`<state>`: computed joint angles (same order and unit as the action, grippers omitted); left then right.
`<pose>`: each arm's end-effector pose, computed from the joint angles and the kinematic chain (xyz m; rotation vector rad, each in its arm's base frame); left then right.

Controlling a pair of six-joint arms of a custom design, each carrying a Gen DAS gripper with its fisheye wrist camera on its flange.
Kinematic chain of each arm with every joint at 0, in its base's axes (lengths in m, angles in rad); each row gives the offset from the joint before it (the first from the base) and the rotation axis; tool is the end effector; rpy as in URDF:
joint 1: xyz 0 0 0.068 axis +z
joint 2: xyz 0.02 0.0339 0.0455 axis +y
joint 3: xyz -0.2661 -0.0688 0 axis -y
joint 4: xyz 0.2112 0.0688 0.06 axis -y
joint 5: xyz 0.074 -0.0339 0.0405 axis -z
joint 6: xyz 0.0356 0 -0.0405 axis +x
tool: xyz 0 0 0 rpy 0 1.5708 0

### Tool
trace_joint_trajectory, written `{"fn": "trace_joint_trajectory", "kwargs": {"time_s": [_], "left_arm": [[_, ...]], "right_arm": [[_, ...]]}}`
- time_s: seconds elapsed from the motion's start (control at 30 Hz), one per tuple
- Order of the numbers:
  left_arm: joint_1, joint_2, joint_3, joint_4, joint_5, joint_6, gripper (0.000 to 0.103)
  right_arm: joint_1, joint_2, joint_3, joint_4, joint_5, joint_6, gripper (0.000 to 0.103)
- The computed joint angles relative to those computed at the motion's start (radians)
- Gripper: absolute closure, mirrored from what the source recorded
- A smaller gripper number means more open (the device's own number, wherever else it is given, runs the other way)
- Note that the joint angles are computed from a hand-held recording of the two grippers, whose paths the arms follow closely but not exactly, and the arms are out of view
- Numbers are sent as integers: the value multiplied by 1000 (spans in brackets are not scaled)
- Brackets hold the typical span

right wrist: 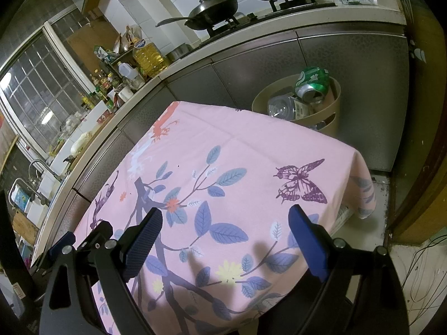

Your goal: Collect trash

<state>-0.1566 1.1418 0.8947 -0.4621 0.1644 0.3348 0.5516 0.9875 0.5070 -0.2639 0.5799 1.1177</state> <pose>0.2081 -0.0388 0.2909 0.6351 2.1795 -0.0934 0.1506 0.0697 0.2209 0.8776 2.0022 0.2700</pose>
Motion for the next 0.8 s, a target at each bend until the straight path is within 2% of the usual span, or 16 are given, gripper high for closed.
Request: {"fn": "trace_joint_trajectory", "kwargs": {"time_s": [0.8], "left_arm": [[30, 39, 26, -13, 0, 17, 6]], "right_arm": [[11, 7, 8, -9, 8, 11, 15]]}}
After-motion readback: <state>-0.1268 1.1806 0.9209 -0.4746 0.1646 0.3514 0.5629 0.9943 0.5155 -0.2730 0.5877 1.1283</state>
